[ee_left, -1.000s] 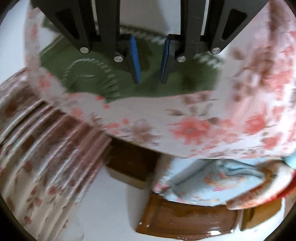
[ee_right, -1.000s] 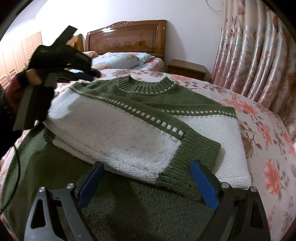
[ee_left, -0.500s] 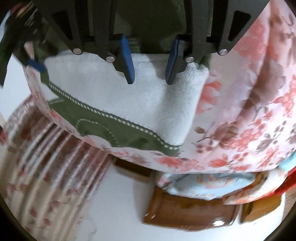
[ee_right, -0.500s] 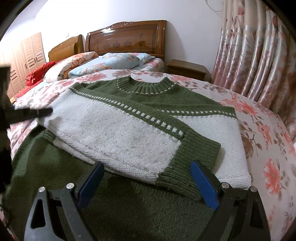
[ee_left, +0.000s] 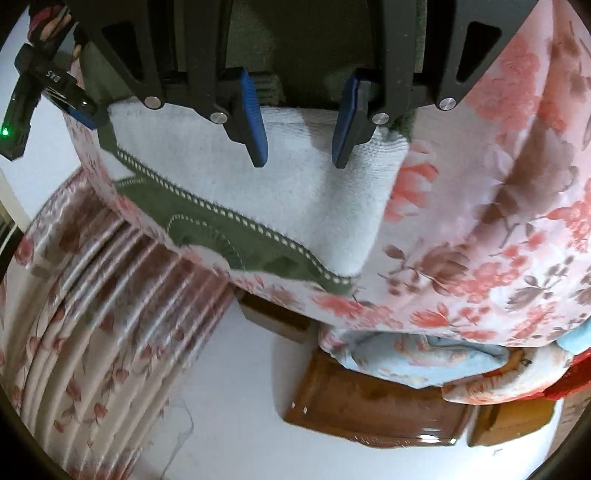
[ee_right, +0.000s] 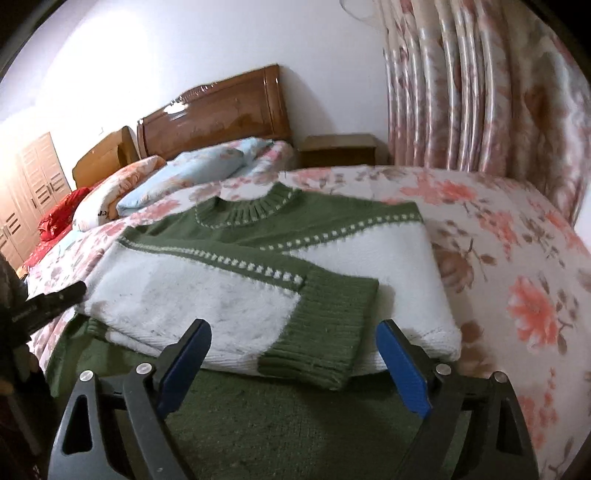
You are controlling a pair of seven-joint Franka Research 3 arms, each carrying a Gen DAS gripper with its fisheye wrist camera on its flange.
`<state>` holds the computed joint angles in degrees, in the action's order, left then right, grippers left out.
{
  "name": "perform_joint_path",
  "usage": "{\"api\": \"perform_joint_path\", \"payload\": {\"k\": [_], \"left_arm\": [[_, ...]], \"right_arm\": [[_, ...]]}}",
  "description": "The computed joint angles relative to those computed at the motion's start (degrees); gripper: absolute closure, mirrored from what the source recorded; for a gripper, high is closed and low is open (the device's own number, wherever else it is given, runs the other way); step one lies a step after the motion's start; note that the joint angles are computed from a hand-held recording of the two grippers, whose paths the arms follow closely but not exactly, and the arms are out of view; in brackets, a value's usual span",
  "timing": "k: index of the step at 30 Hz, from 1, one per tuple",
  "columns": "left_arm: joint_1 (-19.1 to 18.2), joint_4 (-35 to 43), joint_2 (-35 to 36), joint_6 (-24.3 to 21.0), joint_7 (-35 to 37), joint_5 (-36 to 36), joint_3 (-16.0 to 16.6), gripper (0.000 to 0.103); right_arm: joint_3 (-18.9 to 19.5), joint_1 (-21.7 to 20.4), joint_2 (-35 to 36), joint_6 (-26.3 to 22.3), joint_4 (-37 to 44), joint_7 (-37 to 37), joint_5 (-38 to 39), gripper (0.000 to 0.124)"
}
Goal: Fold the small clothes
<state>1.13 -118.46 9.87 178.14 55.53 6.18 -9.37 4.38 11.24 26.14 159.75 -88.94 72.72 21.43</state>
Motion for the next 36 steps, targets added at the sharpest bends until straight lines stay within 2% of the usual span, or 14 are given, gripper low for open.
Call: {"api": "perform_joint_path", "payload": {"k": [2, 4, 7, 9, 14, 16, 19, 21, 22, 25, 27, 34, 35, 36], "left_arm": [[-1.76, -0.05, -0.18, -0.1, -2.17, 2.59, 2.01, 0.066], [-1.23, -0.15, -0.19, 0.03, -2.03, 2.37, 1.4, 0.066], [-0.6, -0.2, -0.05, 0.23, -1.65, 1.72, 0.68, 0.066], [-1.08, -0.32, -0.25, 0.09, -2.28, 2.54, 1.23, 0.066], [0.15, -0.22, 0.05, 0.33, -0.76, 0.89, -0.25, 0.064], [-0.06, -0.23, 0.04, 0.36, -0.78, 1.0, -0.05, 0.063], [-0.11, 0.03, 0.22, 0.16, -0.6, 0.89, -0.1, 0.062], [-0.08, 0.19, 0.3, -0.02, -0.27, 0.77, -0.25, 0.06], [0.12, 0.17, 0.32, 0.08, 0.07, 0.48, -0.51, 0.059], [1.44, -0.08, 0.36, 0.63, 1.93, -1.47, -2.1, 0.058], [2.64, -0.18, 0.45, 0.93, 3.7, -3.29, -3.55, 0.057], [2.94, -0.16, 0.39, 0.89, 5.8, -5.49, -4.1, 0.056], [1.03, -0.29, 0.15, 0.97, 4.37, -4.21, -1.96, 0.056], [-2.45, -0.66, -0.52, 0.96, -0.17, 0.61, 2.18, 0.057]], "right_arm": [[-2.86, 2.48, 0.97, -2.36, 1.75, 3.37, -4.29, 0.021], [-5.67, 5.02, 0.6, -0.79, 0.82, 7.46, -8.77, 0.021], [-2.09, 2.04, -1.48, 5.13, -3.08, 5.14, -5.91, 0.021], [-0.85, 0.63, -0.39, 2.31, -1.04, 4.16, -4.17, 0.021], [-6.44, 5.39, 2.41, -4.58, 3.98, 11.04, -12.52, 0.021], [-6.67, 5.61, 1.87, -3.67, 3.04, 12.32, -14.02, 0.021], [-9.26, 7.77, -0.57, 2.72, -1.44, 17.73, -18.0, 0.021], [-5.82, 5.69, -1.71, 5.9, -3.29, 13.57, -16.67, 0.021], [-5.19, 5.66, -1.43, 4.68, -2.69, 11.53, -17.29, 0.021], [-6.19, 7.11, 1.55, -4.97, 2.88, 10.28, -20.08, 0.021], [-5.35, 6.19, 1.9, -5.99, 3.66, 9.29, -19.1, 0.021], [-5.99, 6.0, 2.46, -9.81, 4.89, 8.95, -19.73, 0.021], [-5.96, 5.93, 1.83, -9.6, 4.04, 9.13, -19.67, 0.021], [-5.6, 5.55, 1.1, -8.95, 2.99, 9.04, -19.05, 0.021]]}}
